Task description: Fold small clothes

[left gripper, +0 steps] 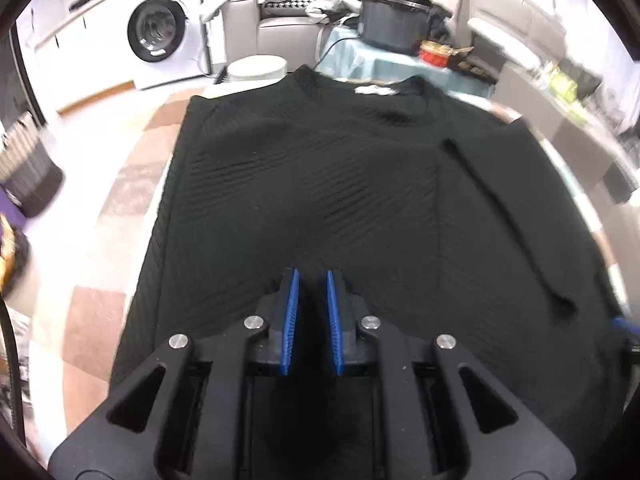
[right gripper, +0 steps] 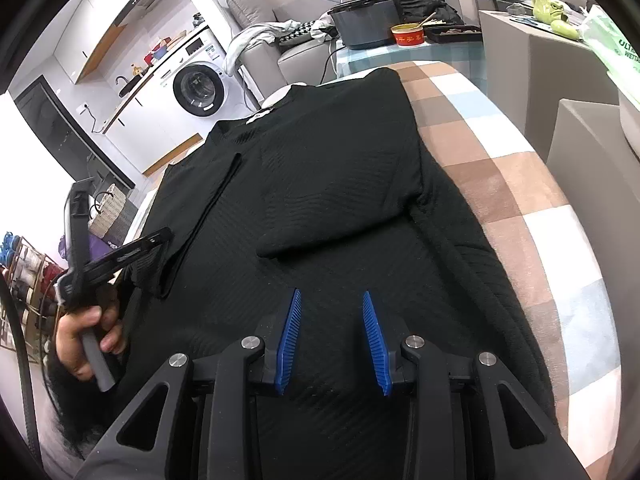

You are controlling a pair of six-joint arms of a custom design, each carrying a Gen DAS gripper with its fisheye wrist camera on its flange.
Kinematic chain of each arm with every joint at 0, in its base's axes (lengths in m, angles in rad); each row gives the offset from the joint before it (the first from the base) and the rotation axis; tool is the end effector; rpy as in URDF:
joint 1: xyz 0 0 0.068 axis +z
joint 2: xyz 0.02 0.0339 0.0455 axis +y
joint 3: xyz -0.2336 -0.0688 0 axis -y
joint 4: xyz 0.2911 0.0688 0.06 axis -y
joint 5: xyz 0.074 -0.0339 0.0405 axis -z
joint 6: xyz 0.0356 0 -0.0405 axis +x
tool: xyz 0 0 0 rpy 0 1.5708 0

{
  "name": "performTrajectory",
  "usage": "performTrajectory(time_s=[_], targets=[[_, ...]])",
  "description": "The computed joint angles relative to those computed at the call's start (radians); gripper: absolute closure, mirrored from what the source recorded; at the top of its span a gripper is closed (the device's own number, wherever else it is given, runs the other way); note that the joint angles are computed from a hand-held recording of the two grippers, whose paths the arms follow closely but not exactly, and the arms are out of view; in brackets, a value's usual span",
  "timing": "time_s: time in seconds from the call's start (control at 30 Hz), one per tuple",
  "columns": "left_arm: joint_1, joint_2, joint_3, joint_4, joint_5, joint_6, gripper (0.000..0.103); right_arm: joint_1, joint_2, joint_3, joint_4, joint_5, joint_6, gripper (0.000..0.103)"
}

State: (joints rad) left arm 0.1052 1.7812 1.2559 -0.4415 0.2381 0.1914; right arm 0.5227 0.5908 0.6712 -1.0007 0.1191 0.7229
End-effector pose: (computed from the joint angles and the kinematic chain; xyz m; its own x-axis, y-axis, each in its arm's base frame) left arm 0.4110 0.0350 0.1585 -0.7976 0.1017 -0.5945 0.1863 0.9790 -0.0825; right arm 0.1560 0.0850 0.2398 -0.8038 0.2950 -0.5167 0.1312 0.9349 0.3297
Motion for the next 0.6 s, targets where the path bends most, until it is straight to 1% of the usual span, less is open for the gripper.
performTrajectory(time_s=[0.03, 0.07, 0.1, 0.17, 0.2, 0.27, 0.3, 0.33, 0.37, 0.4, 0.43, 0.47, 0.5, 0.57, 0.6], targets=[[0.009, -0.016, -0.01, -0.01, 0.021, 0.002, 0.09, -0.005, -0.003, -0.003, -0.002, -0.002, -0.001, 0.07], [0.026, -0.043, -0.03, -0.023, 0.058, 0.013, 0.088, -0.009, -0.004, -0.005, -0.004, -0.003, -0.001, 0.07], [0.035, -0.058, -0.04, -0.034, 0.075, 0.018, 0.085, -0.012, -0.007, -0.007, -0.008, -0.002, 0.001, 0.07], [0.074, -0.123, -0.084, -0.067, 0.116, 0.032, 0.071, -0.011, -0.01, -0.006, -0.021, 0.0, 0.004, 0.07], [0.091, -0.155, -0.107, -0.077, 0.131, 0.038, 0.067, -0.004, -0.017, -0.003, -0.03, 0.006, 0.003, 0.07], [0.143, -0.247, -0.169, -0.098, 0.167, 0.05, 0.05, 0.017, -0.037, 0.004, -0.052, 0.023, 0.004, 0.069], [0.166, -0.289, -0.199, -0.105, 0.181, 0.057, 0.047, 0.031, -0.047, 0.008, -0.066, 0.036, 0.004, 0.065], [0.192, -0.334, -0.229, -0.116, 0.196, 0.069, 0.041, 0.049, -0.045, 0.016, -0.084, 0.058, 0.007, 0.056], [0.226, -0.402, -0.271, -0.138, 0.209, 0.09, 0.036, 0.071, -0.035, 0.027, -0.107, 0.09, 0.012, 0.054], [0.249, -0.447, -0.298, -0.154, 0.216, 0.109, 0.034, 0.097, -0.027, 0.038, -0.133, 0.119, 0.02, 0.054], [0.274, -0.492, -0.325, -0.172, 0.223, 0.131, 0.028, 0.114, -0.029, 0.043, -0.151, 0.127, 0.025, 0.054], [0.308, -0.562, -0.365, -0.2, 0.23, 0.163, 0.021, 0.129, -0.038, 0.045, -0.165, 0.126, 0.031, 0.049], [0.334, -0.606, -0.387, -0.222, 0.242, 0.185, 0.019, 0.153, -0.055, 0.046, -0.179, 0.132, 0.045, 0.044], [0.4, -0.704, -0.434, -0.286, 0.28, 0.244, 0.013, 0.219, -0.068, 0.056, -0.207, 0.173, 0.086, 0.02], [0.426, -0.74, -0.449, -0.314, 0.296, 0.268, 0.008, 0.259, -0.073, 0.059, -0.221, 0.201, 0.105, 0.017]])
